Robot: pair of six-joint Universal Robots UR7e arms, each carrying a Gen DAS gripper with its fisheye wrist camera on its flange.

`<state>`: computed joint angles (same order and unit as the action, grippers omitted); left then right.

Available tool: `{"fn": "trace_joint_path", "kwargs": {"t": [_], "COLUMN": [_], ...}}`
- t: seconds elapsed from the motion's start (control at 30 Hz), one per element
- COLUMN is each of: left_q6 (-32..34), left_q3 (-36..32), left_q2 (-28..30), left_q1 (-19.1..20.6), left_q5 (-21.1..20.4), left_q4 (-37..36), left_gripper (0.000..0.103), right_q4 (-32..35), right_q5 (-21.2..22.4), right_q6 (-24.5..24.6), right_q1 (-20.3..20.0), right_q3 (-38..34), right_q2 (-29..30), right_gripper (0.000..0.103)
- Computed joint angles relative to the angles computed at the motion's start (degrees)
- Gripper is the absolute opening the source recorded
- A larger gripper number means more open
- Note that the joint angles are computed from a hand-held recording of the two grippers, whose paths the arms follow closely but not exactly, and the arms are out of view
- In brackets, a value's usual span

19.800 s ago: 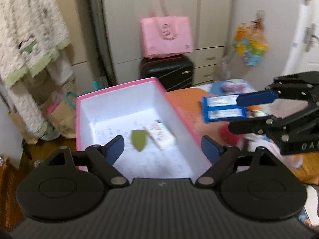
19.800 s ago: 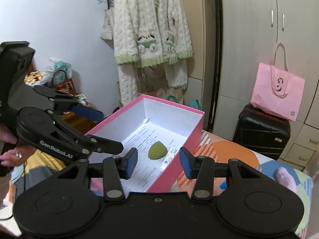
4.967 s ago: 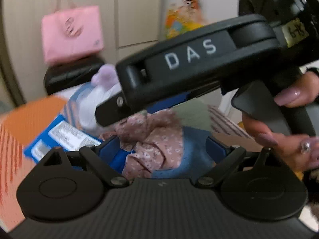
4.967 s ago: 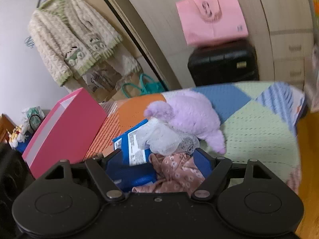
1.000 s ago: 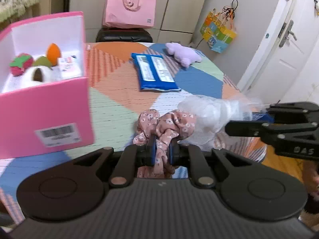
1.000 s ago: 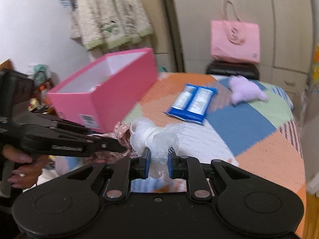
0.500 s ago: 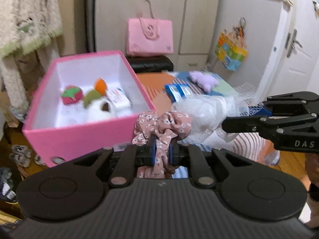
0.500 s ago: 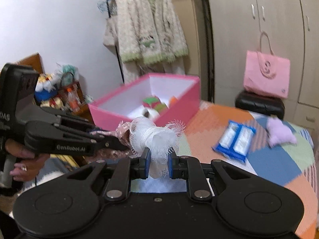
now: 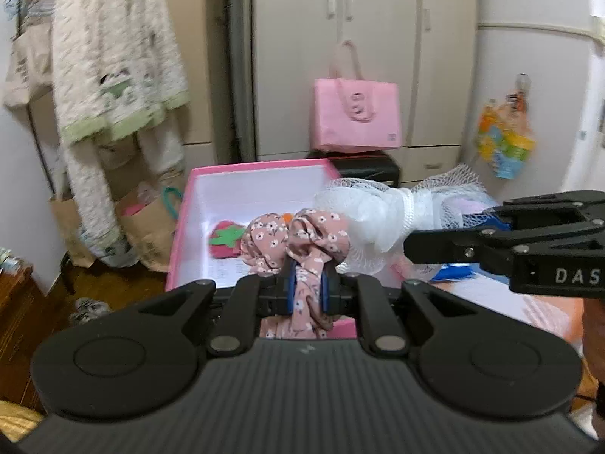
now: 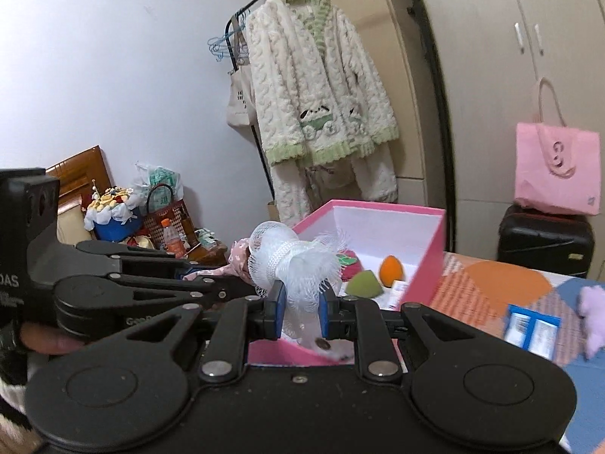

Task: Organize soft objects
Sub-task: 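Carry both held items into the pink box and open both tools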

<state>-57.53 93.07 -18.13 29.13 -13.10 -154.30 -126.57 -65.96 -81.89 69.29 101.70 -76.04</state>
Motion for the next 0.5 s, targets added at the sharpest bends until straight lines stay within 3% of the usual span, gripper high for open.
{"fn": "trace_joint_path", "kwargs": {"t": [0.1,0.2,0.33,0.5], "left_q6": [-3.68,0.89,3.58,6.15], "left_q3": [-0.03,0.07,-1.30,-2.28], "left_q2": [-0.85,-0.82,-0.76,-1.90], "left_q1": [1.99,3.98,6.72,10.08], "left_q5": [-0.26,-1.46,-0.71,-5.81], "left_q4": [4.89,0.14,1.25,2.10], "left_gripper": [0.011,0.011,0.012,0.013], "right_q4": [-2.68,-4.89,-5.33,-4.51], "right_q5": [-2.63,-6.27,-10.09,-15.77], "right_q6": [1.86,3.97,8.91,12.40], "right_q1": [2.72,5.55,8.22,10.95], "right_q3": [-0.56,-2.05,-5.83,-10.52], "right_q2": [3.02,6.53,11.89,17.34], "right_gripper": [0.021,0.021,0.022,0.025]}}
